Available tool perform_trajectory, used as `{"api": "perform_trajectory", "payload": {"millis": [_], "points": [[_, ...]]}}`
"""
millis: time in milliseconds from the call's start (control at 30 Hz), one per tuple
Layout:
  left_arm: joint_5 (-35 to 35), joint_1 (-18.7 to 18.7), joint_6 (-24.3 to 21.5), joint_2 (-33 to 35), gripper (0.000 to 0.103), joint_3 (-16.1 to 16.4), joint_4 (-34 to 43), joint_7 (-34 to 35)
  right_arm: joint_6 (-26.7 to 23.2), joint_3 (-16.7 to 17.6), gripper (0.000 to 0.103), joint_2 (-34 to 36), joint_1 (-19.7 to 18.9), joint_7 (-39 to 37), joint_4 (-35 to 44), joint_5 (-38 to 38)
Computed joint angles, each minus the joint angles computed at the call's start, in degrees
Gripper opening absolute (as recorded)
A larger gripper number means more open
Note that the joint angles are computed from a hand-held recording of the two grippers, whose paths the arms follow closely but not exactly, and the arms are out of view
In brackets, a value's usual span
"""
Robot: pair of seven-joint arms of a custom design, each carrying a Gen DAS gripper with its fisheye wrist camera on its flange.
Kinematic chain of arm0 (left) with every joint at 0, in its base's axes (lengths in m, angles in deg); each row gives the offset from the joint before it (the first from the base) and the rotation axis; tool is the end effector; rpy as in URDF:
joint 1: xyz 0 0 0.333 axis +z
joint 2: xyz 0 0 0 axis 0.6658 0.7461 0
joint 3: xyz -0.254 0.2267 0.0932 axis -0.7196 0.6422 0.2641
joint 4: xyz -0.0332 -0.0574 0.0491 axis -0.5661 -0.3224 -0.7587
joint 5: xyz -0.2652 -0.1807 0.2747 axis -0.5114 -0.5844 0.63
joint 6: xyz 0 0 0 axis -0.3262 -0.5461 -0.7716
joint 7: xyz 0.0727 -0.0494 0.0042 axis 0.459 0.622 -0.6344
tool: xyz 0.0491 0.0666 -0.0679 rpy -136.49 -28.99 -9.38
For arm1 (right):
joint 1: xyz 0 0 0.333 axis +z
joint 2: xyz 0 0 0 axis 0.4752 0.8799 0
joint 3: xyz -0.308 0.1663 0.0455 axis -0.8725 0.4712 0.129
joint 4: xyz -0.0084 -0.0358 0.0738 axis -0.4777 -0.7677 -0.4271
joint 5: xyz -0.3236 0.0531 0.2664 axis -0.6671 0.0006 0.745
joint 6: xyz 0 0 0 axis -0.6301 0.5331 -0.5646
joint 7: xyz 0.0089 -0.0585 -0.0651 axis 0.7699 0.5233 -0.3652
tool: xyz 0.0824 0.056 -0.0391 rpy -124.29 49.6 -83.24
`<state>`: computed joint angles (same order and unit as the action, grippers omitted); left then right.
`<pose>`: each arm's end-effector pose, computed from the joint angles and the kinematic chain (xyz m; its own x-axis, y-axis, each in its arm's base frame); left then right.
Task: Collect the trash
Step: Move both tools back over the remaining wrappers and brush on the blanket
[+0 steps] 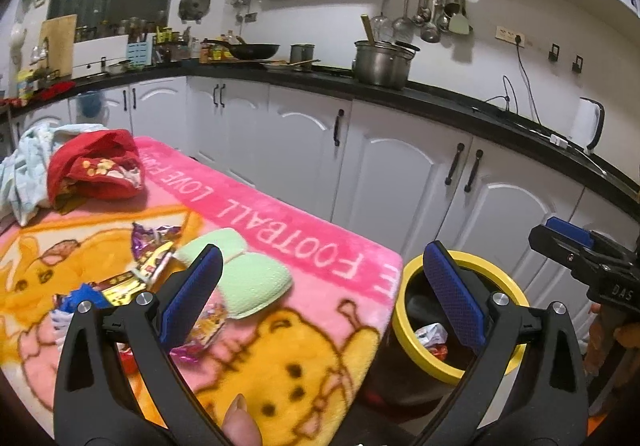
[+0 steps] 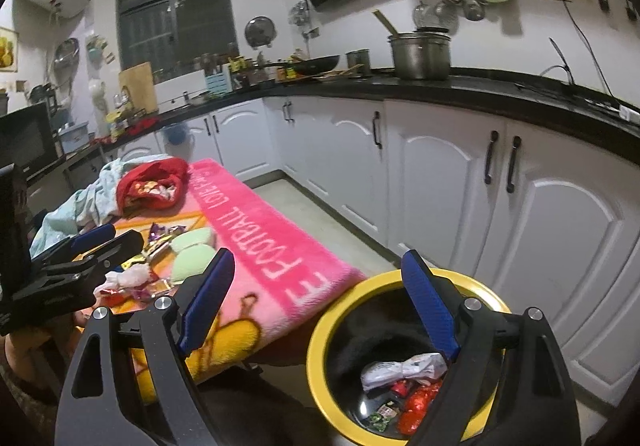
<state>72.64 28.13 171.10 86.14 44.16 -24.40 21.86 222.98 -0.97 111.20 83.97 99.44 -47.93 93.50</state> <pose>0.6015 -0.2953 0.4958 -0.0806 -0.9901 0.1151 -0.4474 -0.0672 -0.8918 0.6357 0.4171 0.4993 0.3573 -0.9242 -0.1347 -0.4519 -0.0448 -0.8909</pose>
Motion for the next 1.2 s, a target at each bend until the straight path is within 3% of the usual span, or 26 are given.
{"api": "perform_trajectory", "payload": {"millis": [300,733,967,1200], "points": [[3.2,1.9,-1.2,-3.6,0.092,-0.2,-4.1,-5.0,-1.6,5.2,0.086,1.7,-3.0,-1.6,4.6,-2.3],[5.2,5.6,-2.7,-8.6,0.092,-0.8,-10.0,-9.4,-6.3,15.5,0.087,6.9,-9.5,-2.0,15.6,-6.3],[4.6,7.3,-3.9,-10.7,0.092,-0.7,-12.8,-10.1,-10.9,21.6,0.087,11.6,-13.6,-3.5,24.0,-7.5],[2.1,9.1,-5.0,-12.2,0.092,-0.3,-15.6,-9.3,-18.5,25.3,0.091,19.0,-15.8,-5.6,36.3,-8.2]]}}
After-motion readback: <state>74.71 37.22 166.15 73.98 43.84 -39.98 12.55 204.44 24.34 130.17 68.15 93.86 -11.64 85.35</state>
